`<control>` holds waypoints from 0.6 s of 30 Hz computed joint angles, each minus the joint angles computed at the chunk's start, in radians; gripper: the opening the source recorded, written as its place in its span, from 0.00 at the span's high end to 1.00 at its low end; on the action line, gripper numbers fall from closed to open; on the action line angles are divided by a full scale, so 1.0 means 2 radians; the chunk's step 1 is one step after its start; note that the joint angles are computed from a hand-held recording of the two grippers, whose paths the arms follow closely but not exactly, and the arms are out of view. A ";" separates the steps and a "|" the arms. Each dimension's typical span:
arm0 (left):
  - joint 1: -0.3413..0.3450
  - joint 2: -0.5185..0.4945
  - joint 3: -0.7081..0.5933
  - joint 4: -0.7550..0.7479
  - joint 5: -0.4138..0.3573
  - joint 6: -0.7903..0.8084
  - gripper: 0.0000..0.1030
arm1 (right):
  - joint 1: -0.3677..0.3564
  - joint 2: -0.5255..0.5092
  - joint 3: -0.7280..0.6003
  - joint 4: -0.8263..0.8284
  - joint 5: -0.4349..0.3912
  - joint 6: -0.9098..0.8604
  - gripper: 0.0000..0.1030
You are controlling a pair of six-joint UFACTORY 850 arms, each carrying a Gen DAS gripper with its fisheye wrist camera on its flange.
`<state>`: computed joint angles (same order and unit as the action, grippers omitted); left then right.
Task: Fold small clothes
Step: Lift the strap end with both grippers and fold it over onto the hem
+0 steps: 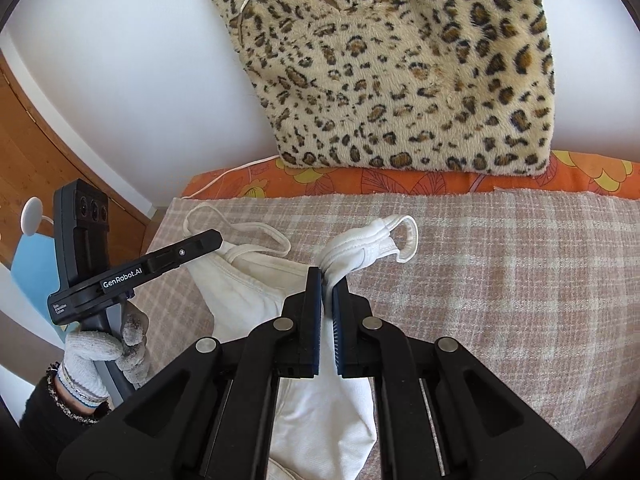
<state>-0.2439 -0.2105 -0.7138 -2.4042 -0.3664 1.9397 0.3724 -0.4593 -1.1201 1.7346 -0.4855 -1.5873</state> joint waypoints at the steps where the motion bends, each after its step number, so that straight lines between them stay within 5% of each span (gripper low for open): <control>1: -0.002 0.009 0.005 0.000 0.002 0.001 0.96 | 0.000 0.006 0.006 0.003 -0.001 -0.003 0.94; 18: -0.057 0.162 0.106 -0.068 0.035 0.030 0.96 | 0.014 0.133 0.135 0.061 -0.005 -0.084 0.95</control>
<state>-0.3586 0.1137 -0.5013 -2.5407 -0.2954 1.9991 0.3998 -0.1926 -0.8504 1.8564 -0.4950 -1.7562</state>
